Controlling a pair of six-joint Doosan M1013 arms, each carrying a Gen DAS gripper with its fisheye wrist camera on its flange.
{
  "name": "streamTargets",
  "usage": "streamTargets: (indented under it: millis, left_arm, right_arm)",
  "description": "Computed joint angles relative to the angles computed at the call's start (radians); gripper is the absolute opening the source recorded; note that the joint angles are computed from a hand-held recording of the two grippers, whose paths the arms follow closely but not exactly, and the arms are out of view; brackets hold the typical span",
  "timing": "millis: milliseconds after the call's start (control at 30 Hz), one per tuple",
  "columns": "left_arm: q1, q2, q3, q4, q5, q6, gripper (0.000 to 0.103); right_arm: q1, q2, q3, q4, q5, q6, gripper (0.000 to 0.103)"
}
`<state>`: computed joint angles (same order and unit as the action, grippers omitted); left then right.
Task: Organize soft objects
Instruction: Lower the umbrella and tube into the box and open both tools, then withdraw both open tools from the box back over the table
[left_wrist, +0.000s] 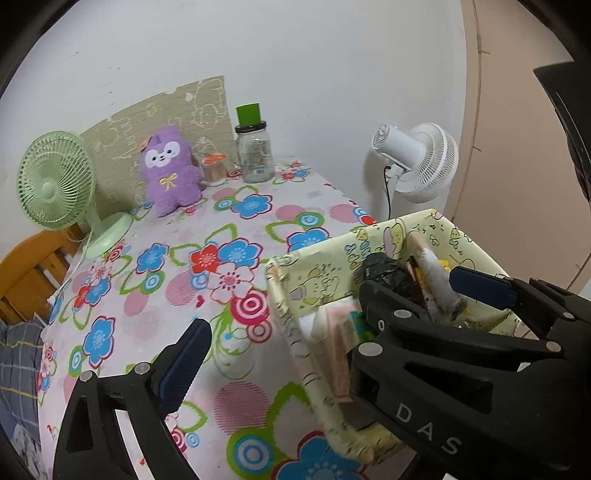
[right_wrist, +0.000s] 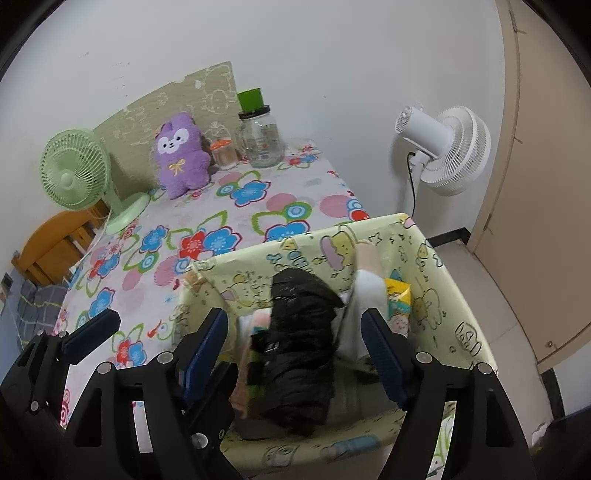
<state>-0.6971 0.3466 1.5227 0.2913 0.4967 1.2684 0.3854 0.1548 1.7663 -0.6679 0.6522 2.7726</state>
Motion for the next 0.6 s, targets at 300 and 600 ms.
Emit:
streamTargets:
  millis: [300, 600]
  left_arm:
    - [0.021, -0.039, 0.054, 0.021, -0.032, -0.035, 0.099]
    - [0.039, -0.078, 0.1, 0.061, -0.049, -0.08, 0.099]
  right_arm:
    - [0.047, 0.005, -0.008, -0.046, 0.013, 0.041, 0.08]
    - [0.093, 0.012, -0.022, -0.079, 0.028, 0.063, 0.081]
